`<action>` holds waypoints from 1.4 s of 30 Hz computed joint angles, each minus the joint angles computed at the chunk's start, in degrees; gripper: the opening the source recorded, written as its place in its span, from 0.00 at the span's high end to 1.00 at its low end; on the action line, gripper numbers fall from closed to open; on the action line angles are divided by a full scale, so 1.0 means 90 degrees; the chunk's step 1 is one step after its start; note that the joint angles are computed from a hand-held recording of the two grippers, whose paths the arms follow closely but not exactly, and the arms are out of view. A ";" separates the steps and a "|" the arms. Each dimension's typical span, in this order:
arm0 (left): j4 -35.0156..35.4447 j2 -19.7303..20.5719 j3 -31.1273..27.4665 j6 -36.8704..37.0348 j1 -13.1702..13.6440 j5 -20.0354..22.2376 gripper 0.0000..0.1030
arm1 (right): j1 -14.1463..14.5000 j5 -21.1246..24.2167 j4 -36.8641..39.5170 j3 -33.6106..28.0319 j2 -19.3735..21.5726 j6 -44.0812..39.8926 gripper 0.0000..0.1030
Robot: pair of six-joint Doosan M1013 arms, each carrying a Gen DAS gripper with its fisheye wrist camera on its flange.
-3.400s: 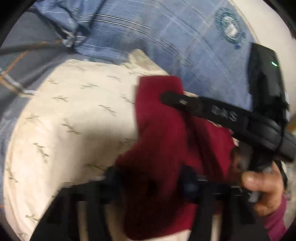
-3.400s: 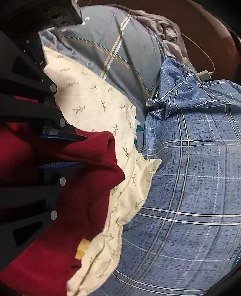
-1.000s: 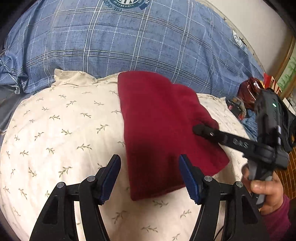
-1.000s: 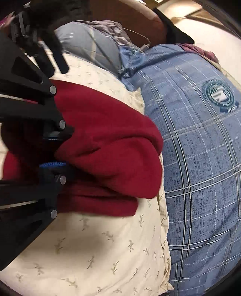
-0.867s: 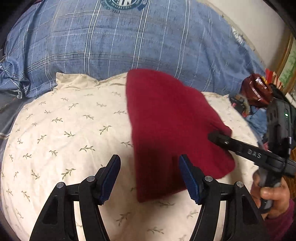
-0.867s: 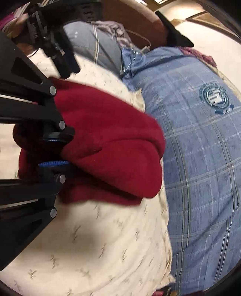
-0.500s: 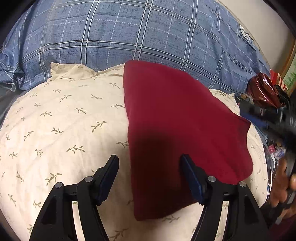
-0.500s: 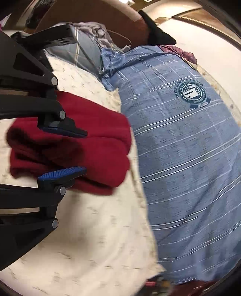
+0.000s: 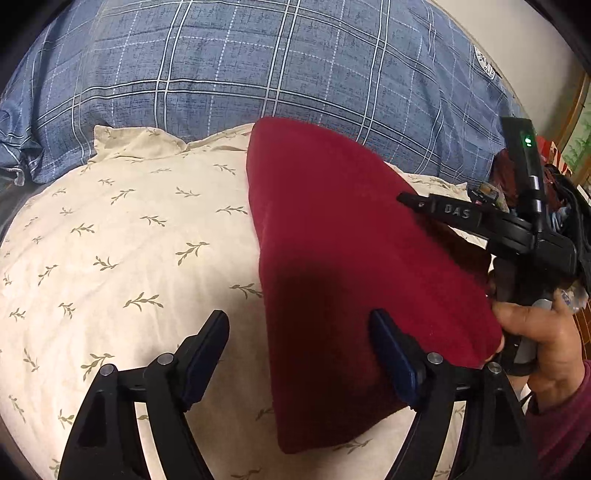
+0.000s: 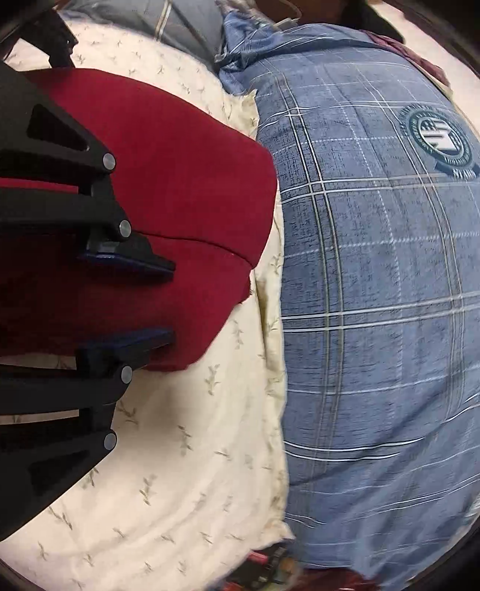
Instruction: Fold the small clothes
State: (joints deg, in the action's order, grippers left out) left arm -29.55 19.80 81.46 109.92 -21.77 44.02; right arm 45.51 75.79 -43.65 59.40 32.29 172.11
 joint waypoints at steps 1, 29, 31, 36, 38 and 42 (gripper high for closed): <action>0.0040 -0.0008 0.0008 -0.0033 -0.0010 -0.0023 0.23 | 0.0008 0.0058 0.0063 -0.0051 0.0001 -0.0088 0.69; -0.1728 0.0251 -0.0342 0.0343 0.0495 0.0846 0.19 | 0.0185 -0.1575 -0.0040 0.1318 -0.0859 0.1314 0.19; -0.1755 0.0407 -0.0500 0.0225 0.0515 0.1072 0.18 | 0.0002 -0.2227 0.0266 0.1574 -0.0974 0.1389 0.18; -0.1906 0.0759 -0.0842 0.0114 0.0499 0.1421 0.16 | -0.0171 -0.3092 0.0233 0.1871 -0.1036 0.1589 0.16; -0.1847 0.0838 -0.0974 0.0158 0.0450 0.1406 0.16 | -0.0189 -0.3181 0.0252 0.1836 -0.0996 0.1404 0.15; -0.1596 0.1018 -0.1249 0.0069 0.0355 0.1493 0.16 | -0.0201 -0.3185 0.0251 0.1744 -0.0917 0.1177 0.13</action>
State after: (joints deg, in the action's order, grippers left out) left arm -43.92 28.96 70.22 110.54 -18.57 57.46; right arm 43.70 47.12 -41.39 75.09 24.03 182.70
